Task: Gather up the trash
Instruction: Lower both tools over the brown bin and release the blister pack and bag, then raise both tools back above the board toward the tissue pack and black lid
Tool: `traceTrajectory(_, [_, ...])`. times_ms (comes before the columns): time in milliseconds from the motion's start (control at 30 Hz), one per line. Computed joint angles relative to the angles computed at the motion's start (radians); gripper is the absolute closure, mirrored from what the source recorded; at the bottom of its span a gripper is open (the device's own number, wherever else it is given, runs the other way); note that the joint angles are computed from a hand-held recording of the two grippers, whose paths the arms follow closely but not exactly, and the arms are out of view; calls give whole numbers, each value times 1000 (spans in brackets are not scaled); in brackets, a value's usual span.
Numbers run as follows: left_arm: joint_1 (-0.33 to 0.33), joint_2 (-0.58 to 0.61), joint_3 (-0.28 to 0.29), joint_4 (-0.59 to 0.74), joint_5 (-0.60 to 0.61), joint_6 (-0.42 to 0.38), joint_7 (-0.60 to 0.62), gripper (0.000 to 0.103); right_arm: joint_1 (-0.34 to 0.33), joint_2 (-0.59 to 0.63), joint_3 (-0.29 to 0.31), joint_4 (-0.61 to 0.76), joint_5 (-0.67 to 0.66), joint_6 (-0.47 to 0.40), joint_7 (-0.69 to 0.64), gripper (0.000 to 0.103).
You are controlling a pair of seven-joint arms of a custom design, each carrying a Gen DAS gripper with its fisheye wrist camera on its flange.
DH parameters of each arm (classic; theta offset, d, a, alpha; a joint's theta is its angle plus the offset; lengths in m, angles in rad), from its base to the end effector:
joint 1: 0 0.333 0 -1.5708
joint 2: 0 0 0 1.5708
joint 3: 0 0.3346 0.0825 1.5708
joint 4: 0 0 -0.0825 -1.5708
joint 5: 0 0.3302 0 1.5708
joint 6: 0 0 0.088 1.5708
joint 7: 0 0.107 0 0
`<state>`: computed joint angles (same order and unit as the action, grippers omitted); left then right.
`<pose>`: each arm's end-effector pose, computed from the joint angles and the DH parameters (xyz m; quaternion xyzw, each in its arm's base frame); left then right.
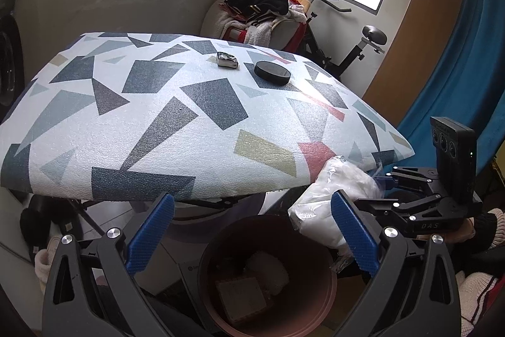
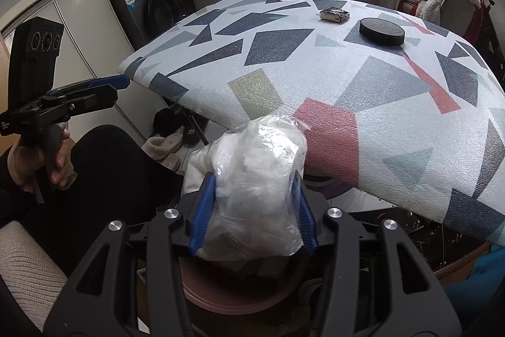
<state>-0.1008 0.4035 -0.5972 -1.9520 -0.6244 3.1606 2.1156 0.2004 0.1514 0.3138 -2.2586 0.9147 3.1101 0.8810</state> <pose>0.5365 -0.3183 0.4360 -0.4721 0.7710 -0.4198 0.0806 0.4927 0.1949 0.4142 -0.7467 0.5634 -0.1122 0.3354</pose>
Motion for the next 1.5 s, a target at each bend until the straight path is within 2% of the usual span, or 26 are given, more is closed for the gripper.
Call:
traceTrajectory(100, [13,2,-14,-3,-7,7,3,6,7,1,-14,-1,-32,-17,29,50])
traceTrajectory(167, [12,1,-11,-4,-6,6,-4,6,30,2,-42,-8,-103,-8,100,47])
traceTrajectory(233, [8,0,-5,-5,-5,5,-11,6,32,1,-49,-18,-150,11,156,24])
traceTrajectory(333, [8,-3,-4,-9,-4,7,-17,6,56,-2,-92,-40,-264,42,293,14])
traceTrajectory(400, [10,-2,-6,-10,-4,9,-18,6,99,-3,-155,-54,-372,47,410,10])
traceTrajectory(567, [8,-2,-2,-11,6,12,-26,6,122,-5,-207,-73,-516,67,559,8])
traceTrajectory(967, [-25,-1,42,-8,44,8,-75,6,121,-8,-251,-91,-742,85,781,6])
traceTrajectory(1200, [-63,-5,87,-7,82,-5,-111,6,80,-9,-235,-97,-824,93,877,6])
traceTrajectory(1300, [-87,-6,117,-2,100,-13,-135,6,96,-9,-264,-93,-882,86,934,6])
traceTrajectory(1400, [-114,-2,154,18,124,-51,-165,6,75,-9,-256,-85,-917,75,973,6])
traceTrajectory(1500, [-112,12,159,53,126,-92,-176,6,33,-8,-231,-67,-942,54,1001,6])
